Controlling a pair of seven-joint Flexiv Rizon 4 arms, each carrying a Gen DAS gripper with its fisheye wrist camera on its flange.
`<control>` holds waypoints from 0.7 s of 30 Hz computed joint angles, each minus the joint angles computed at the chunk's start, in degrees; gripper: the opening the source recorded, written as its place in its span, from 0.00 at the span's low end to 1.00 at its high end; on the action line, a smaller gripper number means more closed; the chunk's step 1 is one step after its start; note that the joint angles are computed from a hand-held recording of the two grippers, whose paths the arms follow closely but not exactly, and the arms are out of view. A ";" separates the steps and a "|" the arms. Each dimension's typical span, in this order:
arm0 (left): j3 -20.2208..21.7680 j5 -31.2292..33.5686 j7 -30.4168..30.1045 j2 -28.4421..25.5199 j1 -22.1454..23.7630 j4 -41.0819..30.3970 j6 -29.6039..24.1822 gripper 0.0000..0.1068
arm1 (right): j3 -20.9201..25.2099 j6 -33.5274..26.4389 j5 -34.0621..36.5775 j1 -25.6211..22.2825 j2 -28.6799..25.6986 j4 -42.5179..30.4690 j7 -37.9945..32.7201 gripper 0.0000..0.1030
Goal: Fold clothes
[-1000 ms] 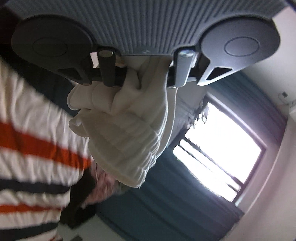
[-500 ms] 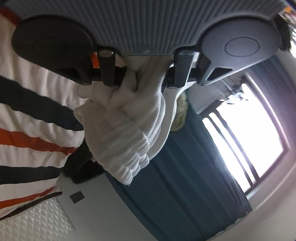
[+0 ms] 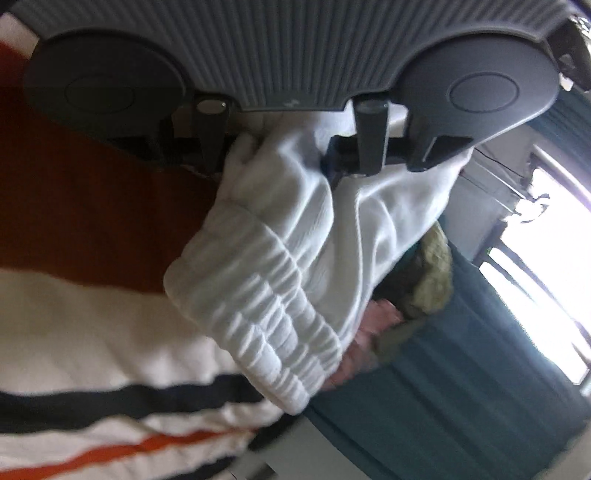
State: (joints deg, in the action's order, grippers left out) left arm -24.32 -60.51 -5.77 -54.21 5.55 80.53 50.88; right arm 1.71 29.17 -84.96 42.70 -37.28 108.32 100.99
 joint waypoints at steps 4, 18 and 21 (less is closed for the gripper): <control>0.58 -2.24 4.20 7.09 -0.06 7.88 7.03 0.54 | 3.09 4.05 8.89 -1.70 3.21 -0.78 -8.44 0.44; 10.24 -16.48 15.99 38.88 6.64 30.34 -9.57 0.66 | 5.67 -21.45 23.74 15.50 7.28 -19.00 -39.70 0.43; 14.59 -17.85 16.15 44.66 7.54 33.25 -15.59 0.77 | 5.30 -27.75 22.97 19.97 5.86 -24.32 -43.70 0.43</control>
State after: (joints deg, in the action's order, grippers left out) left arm -9.73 -78.36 10.38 -9.55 13.09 113.78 35.29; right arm 7.01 1.42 -61.99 62.67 -31.42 84.00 57.29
